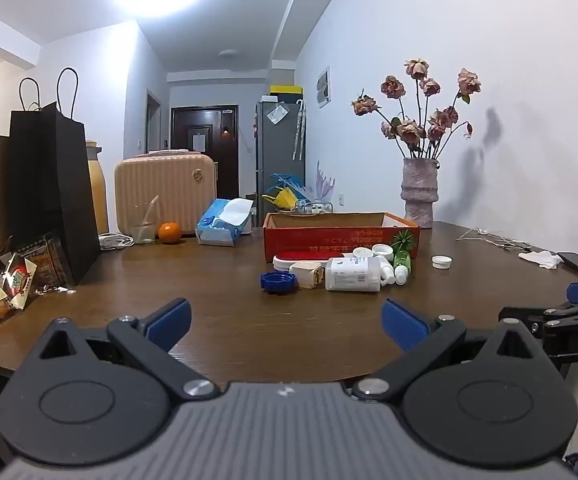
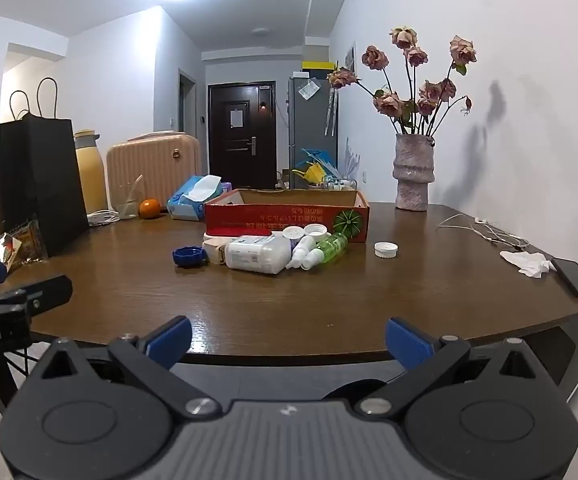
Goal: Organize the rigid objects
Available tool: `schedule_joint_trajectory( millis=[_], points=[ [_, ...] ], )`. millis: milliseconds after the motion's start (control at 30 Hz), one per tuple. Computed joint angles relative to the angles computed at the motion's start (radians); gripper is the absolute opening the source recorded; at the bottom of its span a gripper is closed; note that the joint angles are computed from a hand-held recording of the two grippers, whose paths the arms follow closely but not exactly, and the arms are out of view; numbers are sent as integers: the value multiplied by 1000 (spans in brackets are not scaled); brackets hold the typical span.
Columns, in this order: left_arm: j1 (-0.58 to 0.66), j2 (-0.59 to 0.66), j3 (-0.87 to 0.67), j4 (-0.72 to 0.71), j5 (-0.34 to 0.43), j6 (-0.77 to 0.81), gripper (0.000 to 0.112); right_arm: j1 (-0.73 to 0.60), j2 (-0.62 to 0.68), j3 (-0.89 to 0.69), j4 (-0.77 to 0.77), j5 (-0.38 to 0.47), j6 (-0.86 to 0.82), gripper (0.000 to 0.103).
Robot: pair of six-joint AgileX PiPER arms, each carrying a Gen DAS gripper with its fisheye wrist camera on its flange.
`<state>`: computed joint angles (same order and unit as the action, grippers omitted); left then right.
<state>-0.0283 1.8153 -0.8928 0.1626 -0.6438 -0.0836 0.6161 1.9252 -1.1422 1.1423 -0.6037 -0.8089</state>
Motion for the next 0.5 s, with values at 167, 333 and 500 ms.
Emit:
schedule_joint_trajectory(
  millis=[167, 333, 500],
  points=[
    [-3, -3, 0, -23, 5, 15, 103, 0, 10, -25, 40, 20, -37, 103],
    [2, -1, -2, 5, 5, -3, 103, -2, 2, -2, -8, 9, 21, 103],
    [-10, -9, -2, -10, 14, 7, 103, -4, 5, -1, -13, 10, 34, 103]
  ],
)
